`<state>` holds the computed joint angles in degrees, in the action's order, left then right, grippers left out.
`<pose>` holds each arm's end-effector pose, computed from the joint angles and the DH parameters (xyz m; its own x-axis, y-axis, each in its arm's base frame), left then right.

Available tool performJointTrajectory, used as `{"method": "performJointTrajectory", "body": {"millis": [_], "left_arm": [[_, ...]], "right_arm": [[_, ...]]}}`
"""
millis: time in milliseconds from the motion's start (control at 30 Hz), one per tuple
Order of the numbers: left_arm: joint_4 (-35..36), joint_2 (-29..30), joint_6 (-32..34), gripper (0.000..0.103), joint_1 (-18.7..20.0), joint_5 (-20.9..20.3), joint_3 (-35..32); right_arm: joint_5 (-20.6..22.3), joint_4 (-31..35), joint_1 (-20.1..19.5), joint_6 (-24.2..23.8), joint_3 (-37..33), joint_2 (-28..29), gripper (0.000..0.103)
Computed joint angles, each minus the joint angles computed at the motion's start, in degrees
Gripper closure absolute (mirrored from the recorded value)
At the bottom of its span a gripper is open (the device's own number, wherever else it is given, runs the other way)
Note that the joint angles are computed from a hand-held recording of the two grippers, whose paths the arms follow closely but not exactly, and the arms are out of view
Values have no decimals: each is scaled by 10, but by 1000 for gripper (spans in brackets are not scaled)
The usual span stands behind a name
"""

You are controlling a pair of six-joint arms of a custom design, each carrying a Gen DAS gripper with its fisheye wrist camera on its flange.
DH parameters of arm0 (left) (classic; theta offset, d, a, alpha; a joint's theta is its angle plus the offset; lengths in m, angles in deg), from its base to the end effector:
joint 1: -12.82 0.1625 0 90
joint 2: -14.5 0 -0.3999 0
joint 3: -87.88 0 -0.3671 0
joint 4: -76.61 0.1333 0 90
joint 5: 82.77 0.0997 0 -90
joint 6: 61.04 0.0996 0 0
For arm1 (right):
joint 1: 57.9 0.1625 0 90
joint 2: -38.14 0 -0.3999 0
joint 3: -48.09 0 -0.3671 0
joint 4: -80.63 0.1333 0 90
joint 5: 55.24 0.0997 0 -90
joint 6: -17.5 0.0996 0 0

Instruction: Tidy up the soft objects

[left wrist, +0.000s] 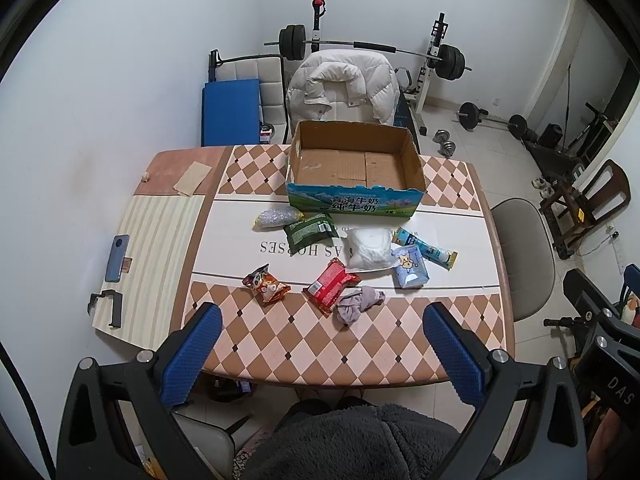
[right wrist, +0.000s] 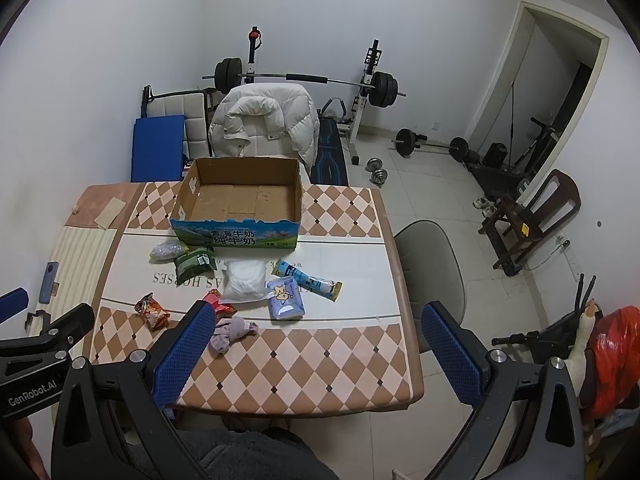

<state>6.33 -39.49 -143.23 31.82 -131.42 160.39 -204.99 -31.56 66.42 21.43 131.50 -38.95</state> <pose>-0.5169 -0.3886 0.2489 -0.7164 -0.1388 -0.6837 0.2418 0.8698 -0.4300 0.3569 -0.4390 0.4909 -0.5851 -0.0343 0.8102 -0.5034 0.7986 -0.3298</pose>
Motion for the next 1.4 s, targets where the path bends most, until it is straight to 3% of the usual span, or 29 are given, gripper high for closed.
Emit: {"method": "performJointTrajectory", "body": {"millis": [767,1000,1067,1200,1400], "left_arm": [[18,-19,-13,1,-5,13,9],[1,-14,15,1,13,14,18],[1,-4,27,1,30,29,21],[-15,18,67,1,85,51,31],[-102,74,206,1,189,22,45]], "right_arm": [[4,-3,10,2,1,1,0],[13,8,6,14,-15,15,0],[13,-6,-6,2,-13,23,0],[8,-76,-60,-79,2,54,0],[105,-26,-181,-101,-55,136,0]]}}
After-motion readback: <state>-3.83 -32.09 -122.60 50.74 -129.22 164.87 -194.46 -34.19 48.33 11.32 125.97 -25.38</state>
